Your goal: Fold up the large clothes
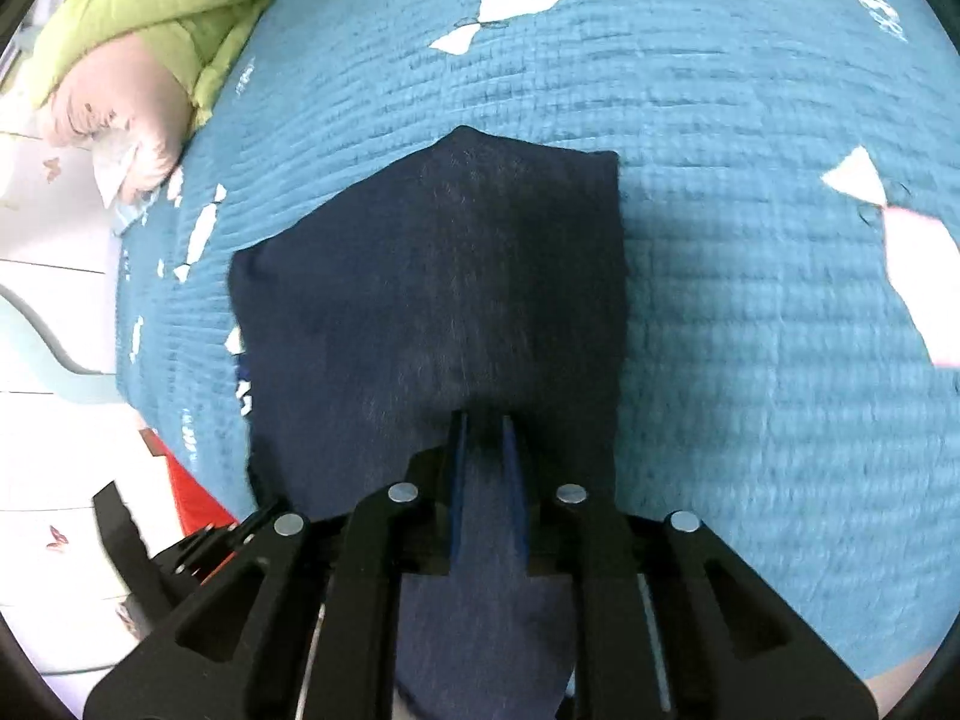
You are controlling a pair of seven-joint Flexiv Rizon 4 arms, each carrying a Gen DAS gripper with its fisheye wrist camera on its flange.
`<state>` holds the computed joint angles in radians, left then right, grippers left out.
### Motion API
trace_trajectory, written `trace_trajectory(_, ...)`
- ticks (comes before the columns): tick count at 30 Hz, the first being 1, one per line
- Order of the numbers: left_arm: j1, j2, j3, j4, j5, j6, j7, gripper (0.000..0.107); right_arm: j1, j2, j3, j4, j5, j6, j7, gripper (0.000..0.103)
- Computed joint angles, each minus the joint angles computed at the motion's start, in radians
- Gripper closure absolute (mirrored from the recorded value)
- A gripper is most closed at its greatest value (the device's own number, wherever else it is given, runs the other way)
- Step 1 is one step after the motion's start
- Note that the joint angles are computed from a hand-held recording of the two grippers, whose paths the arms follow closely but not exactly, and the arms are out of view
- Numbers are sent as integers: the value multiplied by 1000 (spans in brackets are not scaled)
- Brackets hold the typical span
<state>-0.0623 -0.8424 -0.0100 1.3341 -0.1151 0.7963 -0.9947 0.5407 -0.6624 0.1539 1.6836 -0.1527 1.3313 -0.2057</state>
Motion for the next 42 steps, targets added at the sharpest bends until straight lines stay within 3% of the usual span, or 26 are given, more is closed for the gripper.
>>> trace_trajectory(1, 2, 1, -2, -3, 7, -4, -1, 104, 15, 32, -23, 40, -6, 21, 17, 76)
trace_trajectory(3, 7, 11, -9, 11, 19, 9, -18, 104, 72, 90, -90, 126, -35, 61, 81, 52)
trace_trajectory(4, -15, 48, 14, 47, 2, -9, 6, 104, 115, 118, -140, 169, -65, 64, 130, 48)
trace_trajectory(6, -6, 71, -3, 69, -2, -7, 11, 95, 158, 164, -195, 237, -122, 71, 198, 33)
trace_trajectory(8, 35, 97, -57, 101, -44, -1, 73, 64, 200, 184, -252, 291, -178, 111, 272, 23)
trace_trajectory(10, 56, 119, -81, 130, -88, 23, 106, 47, 227, 182, -290, 320, -223, 156, 326, 22)
trace_trajectory(12, 80, 132, -112, 141, -142, 15, 155, 46, 225, 179, -293, 343, -241, 194, 343, 21)
trace_trajectory(14, 79, 133, -116, 141, -171, 27, 179, 33, 234, 167, -308, 361, -245, 246, 352, 20)
trace_trajectory(17, 56, 114, -90, 104, -164, 20, 160, 32, 255, 131, -327, 372, -214, 350, 318, 20)
trace_trajectory(19, 71, 77, -103, 45, -191, -61, 165, 27, 267, 96, -339, 364, -191, 424, 283, 20)
trace_trajectory(24, 86, -37, -101, -131, -223, -257, 116, 25, 202, 17, -263, 302, -161, 508, 194, 20)
trace_trajectory(30, 126, -152, -143, -278, -304, -417, 96, 17, 69, -98, -108, 205, -142, 620, 105, 20)
trace_trajectory(32, 146, -203, -165, -347, -336, -507, 98, 13, 33, -151, -65, 167, -130, 694, 75, 12)
trace_trajectory(33, 156, -237, -173, -393, -355, -556, 84, 13, 24, -174, -52, 151, -115, 730, 61, 7)
trace_trajectory(38, 197, -392, -207, -630, -459, -771, -74, 13, -28, -235, 37, 137, -36, 882, 26, 7)
trace_trajectory(40, 191, -387, -179, -646, -437, -745, -111, 13, -55, -240, 73, 143, -49, 904, 29, 7)
trace_trajectory(42, 186, -369, -158, -637, -396, -710, -89, 13, -54, -223, 76, 154, -54, 863, 26, 7)
